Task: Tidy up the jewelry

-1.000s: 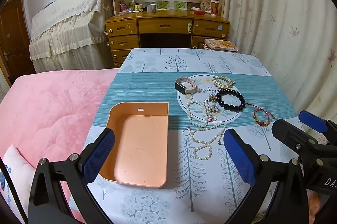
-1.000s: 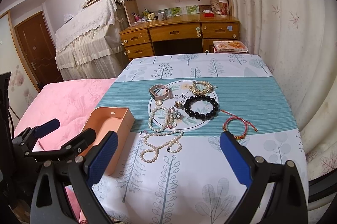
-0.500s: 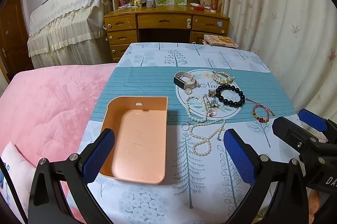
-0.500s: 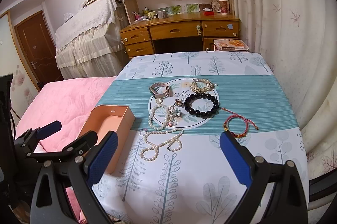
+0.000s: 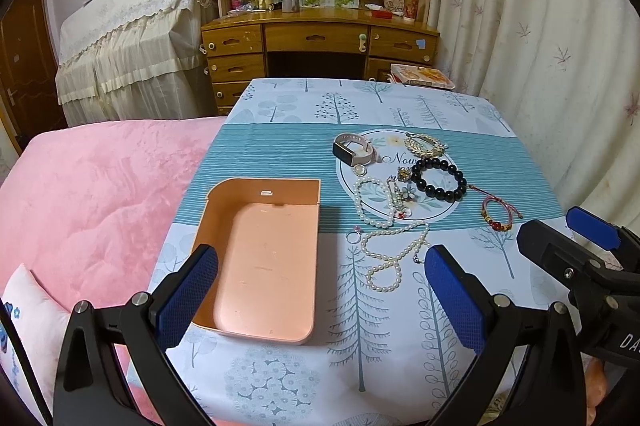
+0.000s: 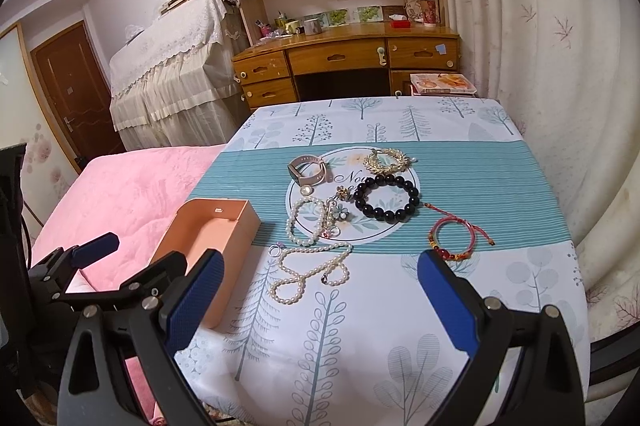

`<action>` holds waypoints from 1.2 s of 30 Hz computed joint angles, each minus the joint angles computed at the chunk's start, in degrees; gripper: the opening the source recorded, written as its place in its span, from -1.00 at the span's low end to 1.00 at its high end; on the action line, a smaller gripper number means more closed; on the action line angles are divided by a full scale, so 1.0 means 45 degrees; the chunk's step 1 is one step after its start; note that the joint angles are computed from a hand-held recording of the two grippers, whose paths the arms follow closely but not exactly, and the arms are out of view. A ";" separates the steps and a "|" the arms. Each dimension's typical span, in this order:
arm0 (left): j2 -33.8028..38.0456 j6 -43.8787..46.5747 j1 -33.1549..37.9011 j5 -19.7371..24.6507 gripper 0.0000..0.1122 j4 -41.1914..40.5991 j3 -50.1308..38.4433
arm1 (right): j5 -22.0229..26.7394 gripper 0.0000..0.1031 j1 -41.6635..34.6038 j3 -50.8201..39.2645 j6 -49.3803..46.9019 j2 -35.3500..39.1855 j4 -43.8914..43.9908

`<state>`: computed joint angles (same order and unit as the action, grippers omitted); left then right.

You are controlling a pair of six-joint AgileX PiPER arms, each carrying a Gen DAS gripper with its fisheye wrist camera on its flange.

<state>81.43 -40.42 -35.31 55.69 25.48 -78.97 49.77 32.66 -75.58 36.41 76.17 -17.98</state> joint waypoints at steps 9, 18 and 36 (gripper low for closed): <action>-0.0018 0.0345 0.0141 -0.0005 0.82 -0.0375 -0.0004 | 0.0036 0.90 -0.0077 -0.0053 -0.0109 0.0026 0.0108; 0.0626 0.1158 -0.0263 0.0300 0.82 -0.0336 -0.0529 | 0.0094 0.90 0.0238 -0.0137 -0.0046 0.0291 -0.0030; 0.2395 0.2927 0.1204 0.1064 0.82 -0.2607 -0.2078 | -0.0148 0.90 -0.2016 -0.0544 -0.2189 0.0646 0.2370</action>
<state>92.21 -27.25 -29.89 60.48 13.74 -88.32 49.10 23.58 -78.02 26.56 79.08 -7.31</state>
